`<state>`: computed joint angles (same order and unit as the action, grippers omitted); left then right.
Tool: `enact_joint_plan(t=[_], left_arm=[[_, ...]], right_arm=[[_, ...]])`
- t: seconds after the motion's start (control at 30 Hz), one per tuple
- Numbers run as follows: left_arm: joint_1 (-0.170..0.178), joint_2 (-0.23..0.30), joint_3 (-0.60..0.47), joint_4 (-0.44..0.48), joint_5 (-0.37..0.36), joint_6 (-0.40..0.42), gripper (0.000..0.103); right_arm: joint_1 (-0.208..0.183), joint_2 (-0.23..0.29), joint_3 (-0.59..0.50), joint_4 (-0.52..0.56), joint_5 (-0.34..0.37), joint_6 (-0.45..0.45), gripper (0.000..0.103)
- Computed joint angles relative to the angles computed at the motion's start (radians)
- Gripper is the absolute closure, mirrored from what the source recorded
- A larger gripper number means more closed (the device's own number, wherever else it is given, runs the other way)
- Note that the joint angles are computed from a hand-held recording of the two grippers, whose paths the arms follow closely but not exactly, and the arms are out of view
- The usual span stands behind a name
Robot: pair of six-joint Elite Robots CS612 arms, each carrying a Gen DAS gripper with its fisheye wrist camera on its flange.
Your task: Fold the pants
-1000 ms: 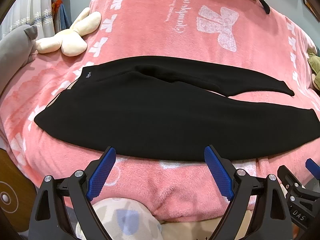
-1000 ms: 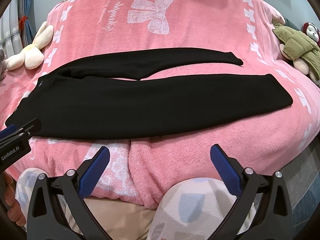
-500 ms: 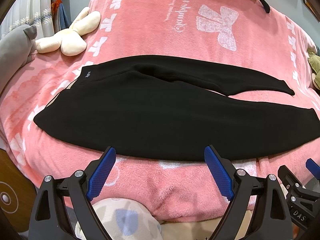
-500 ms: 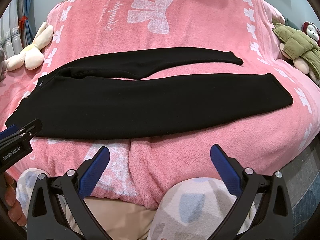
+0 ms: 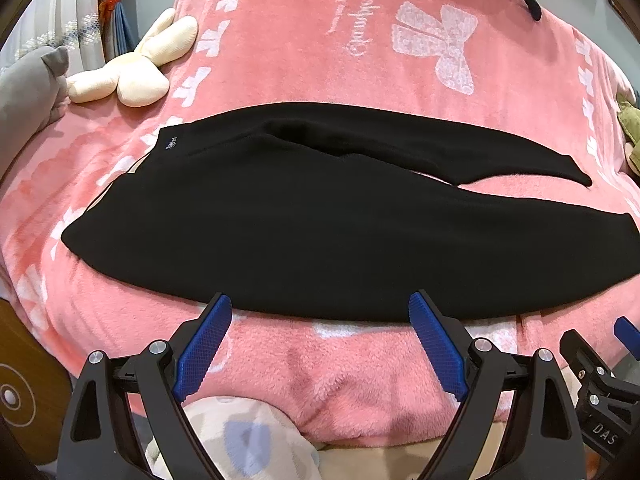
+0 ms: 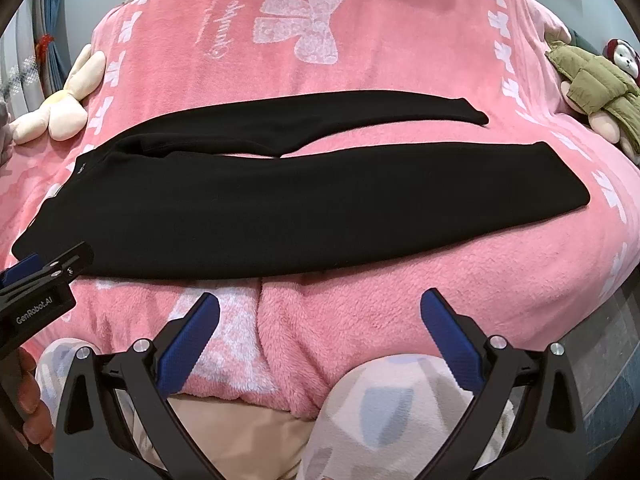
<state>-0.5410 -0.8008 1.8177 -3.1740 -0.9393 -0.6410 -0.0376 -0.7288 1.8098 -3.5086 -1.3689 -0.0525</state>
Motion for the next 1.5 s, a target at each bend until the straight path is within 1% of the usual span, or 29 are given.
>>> enact_joint_plan(t=[0.27,0.4,0.43,0.6,0.63,0.7,0.73,0.8,0.83,0.9,0.97,1.0,1.03,1.13,1.2,1.23,1.27,1.37,1.4,1.47,1.5], left_arm=[[0.001,0.003,-0.01,0.015,-0.001,0.007,0.015],[0.002,0.003,-0.011,0.018,-0.003,0.015,0.015],[0.003,0.003,-0.013,0.019,-0.002,0.022,0.015],[0.01,0.008,-0.027,-0.001,0.002,0.081,0.015],[0.015,0.009,-0.031,-0.008,-0.007,0.093,0.015],[0.029,0.01,-0.041,-0.025,-0.04,0.115,0.015],[0.037,0.012,-0.047,-0.033,-0.06,0.122,0.015],[0.06,0.016,-0.069,-0.04,-0.111,0.132,0.015],[0.077,0.02,-0.086,-0.042,-0.147,0.137,0.015],[0.101,0.03,-0.116,-0.045,-0.188,0.144,0.015],[0.131,0.045,-0.156,-0.047,-0.219,0.162,0.015],[0.143,0.052,-0.173,-0.044,-0.224,0.164,0.015],[0.159,0.059,-0.194,-0.04,-0.232,0.164,0.015],[0.223,0.086,-0.271,-0.011,-0.282,0.13,0.015],[0.27,0.111,-0.345,0.047,-0.265,0.096,0.015],[0.284,0.12,-0.37,0.069,-0.25,0.088,0.015],[0.307,0.136,-0.415,0.116,-0.222,0.069,0.015],[0.364,0.176,-0.515,0.215,-0.174,0.025,0.015],[0.379,0.187,-0.54,0.243,-0.163,0.014,0.015],[0.409,0.217,-0.601,0.318,-0.127,-0.014,0.015],[0.424,0.231,-0.631,0.366,-0.13,-0.033,0.015]], right_arm=[[-0.005,-0.003,-0.005,0.032,0.013,0.008,0.005],[-0.01,-0.008,-0.013,0.084,0.019,0.02,0.005],[-0.014,-0.011,-0.017,0.112,0.027,0.024,0.005],[-0.057,-0.013,-0.052,0.198,0.153,0.046,0.005],[-0.064,-0.008,-0.073,0.196,0.138,0.038,0.005],[-0.073,0.01,-0.132,0.186,0.076,-0.003,0.005],[-0.08,0.018,-0.16,0.197,0.07,-0.01,0.005],[-0.102,0.042,-0.242,0.249,0.09,-0.013,0.005],[-0.117,0.063,-0.306,0.29,0.107,-0.008,0.005],[-0.13,0.1,-0.409,0.363,0.106,-0.003,0.008],[-0.145,0.152,-0.538,0.451,0.128,0.005,0.016],[-0.148,0.175,-0.593,0.492,0.129,0.012,0.017],[-0.152,0.207,-0.672,0.564,0.13,0.016,0.017],[-0.158,0.299,-0.869,0.711,0.148,0.067,0.017],[-0.159,0.353,-0.977,0.772,0.137,0.111,0.017],[-0.16,0.393,-1.056,0.82,0.145,0.139,0.017],[-0.159,0.417,-1.103,0.846,0.14,0.158,0.017],[-0.157,0.505,-1.279,0.946,0.145,0.2,0.016],[-0.157,0.532,-1.334,0.977,0.144,0.205,0.015],[-0.151,0.591,-1.454,1.052,0.14,0.206,0.01],[-0.149,0.615,-1.502,1.081,0.134,0.202,0.008]])
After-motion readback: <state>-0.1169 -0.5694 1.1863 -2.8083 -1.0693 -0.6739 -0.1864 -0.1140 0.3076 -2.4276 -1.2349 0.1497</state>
